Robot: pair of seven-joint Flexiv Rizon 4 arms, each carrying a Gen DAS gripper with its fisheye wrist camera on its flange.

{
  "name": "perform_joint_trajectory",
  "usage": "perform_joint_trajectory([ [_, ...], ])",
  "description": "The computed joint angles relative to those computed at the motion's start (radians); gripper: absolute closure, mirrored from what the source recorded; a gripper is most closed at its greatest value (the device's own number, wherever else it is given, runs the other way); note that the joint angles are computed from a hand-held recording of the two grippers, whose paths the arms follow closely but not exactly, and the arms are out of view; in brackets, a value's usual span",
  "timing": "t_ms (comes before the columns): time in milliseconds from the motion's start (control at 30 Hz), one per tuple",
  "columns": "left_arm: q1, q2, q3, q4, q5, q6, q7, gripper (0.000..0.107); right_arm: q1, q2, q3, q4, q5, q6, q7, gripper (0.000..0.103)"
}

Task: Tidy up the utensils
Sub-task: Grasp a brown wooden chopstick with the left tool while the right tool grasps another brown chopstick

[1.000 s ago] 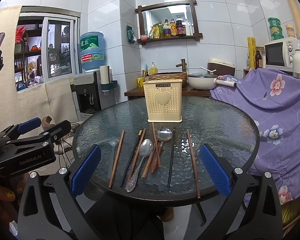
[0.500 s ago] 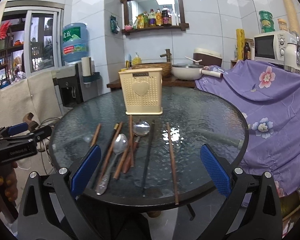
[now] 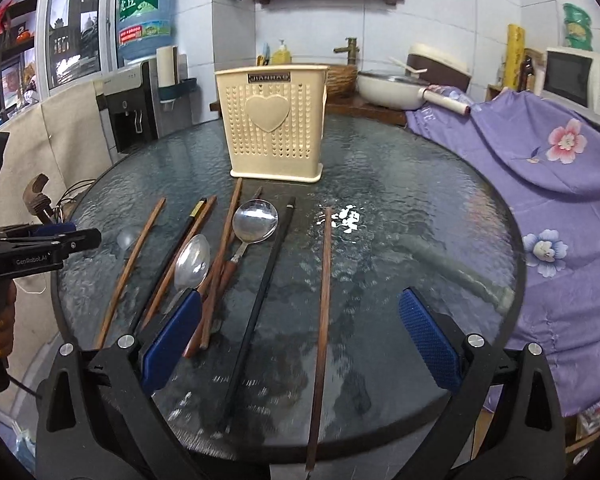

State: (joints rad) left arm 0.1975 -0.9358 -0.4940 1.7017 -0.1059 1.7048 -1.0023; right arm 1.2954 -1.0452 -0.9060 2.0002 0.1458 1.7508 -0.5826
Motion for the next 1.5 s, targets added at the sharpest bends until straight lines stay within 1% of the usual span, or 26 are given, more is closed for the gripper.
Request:
perform_joint_trajectory([
  [33, -0.013, -0.001, 0.013, -0.018, -0.004, -0.016, 0.002, 0.047, -0.021, 0.013, 0.015, -0.013, -0.013, -0.014, -0.006, 0.012],
  [67, -0.022, -0.003, 0.02, -0.036, -0.01, -0.036, 0.007, 0.048, -0.069, 0.036, 0.052, -0.033, -0.033, -0.02, -0.019, 0.014],
  [133, -0.04, -0.012, 0.031, -0.078, -0.029, -0.085, 0.023, 0.05, -0.149, 0.069, 0.118, -0.066, -0.062, -0.023, -0.031, 0.024],
  [167, -0.053, -0.013, 0.043, -0.094, -0.042, -0.104, 0.028, 0.052, -0.194, 0.083, 0.154, -0.084, -0.077, -0.024, -0.036, 0.027],
  [233, -0.081, -0.021, 0.067, -0.129, -0.068, -0.135, 0.041, 0.053, -0.25, 0.09, 0.193, -0.116, -0.106, -0.039, -0.044, 0.033],
  [267, -0.1, -0.025, 0.085, -0.149, -0.08, -0.149, 0.044, 0.053, -0.27, 0.094, 0.207, -0.129, -0.121, -0.052, -0.045, 0.035],
  [300, -0.12, -0.03, 0.107, -0.17, -0.092, -0.165, 0.047, 0.054, -0.311, 0.1, 0.235, -0.155, -0.146, -0.076, -0.051, 0.039],
  [333, -0.142, -0.036, 0.131, -0.195, -0.106, -0.191, 0.048, 0.055, -0.333, 0.103, 0.252, -0.167, -0.163, -0.087, -0.048, 0.043],
  [367, -0.153, -0.04, 0.141, -0.207, -0.118, -0.207, 0.051, 0.056, -0.369, 0.109, 0.283, -0.185, -0.184, -0.1, -0.048, 0.045],
  [433, -0.178, -0.048, 0.169, -0.243, -0.144, -0.256, 0.054, 0.057, -0.474, 0.123, 0.381, -0.234, -0.228, -0.126, -0.051, 0.055],
  [467, -0.189, -0.051, 0.182, -0.259, -0.155, -0.278, 0.056, 0.059, -0.518, 0.126, 0.425, -0.255, -0.248, -0.137, -0.052, 0.056],
  [533, -0.215, -0.06, 0.214, -0.291, -0.172, -0.313, 0.053, 0.06, -0.564, 0.122, 0.463, -0.292, -0.29, -0.171, -0.048, 0.058],
  [600, -0.235, -0.069, 0.241, -0.32, -0.184, -0.338, 0.048, 0.062, -0.588, 0.116, 0.477, -0.323, -0.331, -0.222, -0.038, 0.062],
  [633, -0.247, -0.075, 0.256, -0.339, -0.19, -0.362, 0.041, 0.062, -0.612, 0.116, 0.501, -0.338, -0.349, -0.237, -0.04, 0.062],
  [767, -0.263, -0.092, 0.275, -0.394, -0.217, -0.441, 0.024, 0.065, -0.652, 0.117, 0.533, -0.361, -0.405, -0.267, -0.017, 0.066],
  [867, -0.29, -0.101, 0.308, -0.422, -0.21, -0.454, 0.007, 0.07, -0.672, 0.121, 0.554, -0.366, -0.449, -0.287, -0.004, 0.068],
  [900, -0.3, -0.104, 0.32, -0.429, -0.202, -0.454, 0.003, 0.071, -0.681, 0.124, 0.564, -0.368, -0.463, -0.294, -0.001, 0.071],
  [967, -0.319, -0.111, 0.343, -0.445, -0.184, -0.45, -0.004, 0.078, -0.705, 0.129, 0.592, -0.373, -0.488, -0.303, 0.002, 0.074],
  [1033, -0.331, -0.118, 0.355, -0.46, -0.17, -0.454, -0.009, 0.082, -0.731, 0.131, 0.621, -0.385, -0.508, -0.318, -0.001, 0.079],
  [1100, -0.341, -0.125, 0.368, -0.479, -0.16, -0.462, -0.021, 0.087, -0.749, 0.132, 0.641, -0.394, -0.525, -0.329, 0.0, 0.081],
  [1167, -0.343, -0.129, 0.368, -0.494, -0.156, -0.485, -0.026, 0.094, -0.776, 0.133, 0.673, -0.408, -0.536, -0.347, -0.008, 0.084],
  [1200, -0.342, -0.13, 0.363, -0.503, -0.156, -0.501, -0.025, 0.095, -0.788, 0.132, 0.687, -0.415, -0.539, -0.351, -0.011, 0.085],
  [1300, -0.343, -0.14, 0.354, -0.524, -0.154, -0.522, -0.016, 0.095, -0.813, 0.128, 0.717, -0.433, -0.55, -0.362, -0.025, 0.089],
  [1400, -0.352, -0.148, 0.36, -0.544, -0.149, -0.535, -0.02, 0.097, -0.83, 0.124, 0.736, -0.449, -0.557, -0.38, -0.038, 0.093],
  [1500, -0.353, -0.154, 0.356, -0.557, -0.15, -0.548, -0.017, 0.098, -0.857, 0.121, 0.77, -0.468, -0.554, -0.394, -0.062, 0.094],
])
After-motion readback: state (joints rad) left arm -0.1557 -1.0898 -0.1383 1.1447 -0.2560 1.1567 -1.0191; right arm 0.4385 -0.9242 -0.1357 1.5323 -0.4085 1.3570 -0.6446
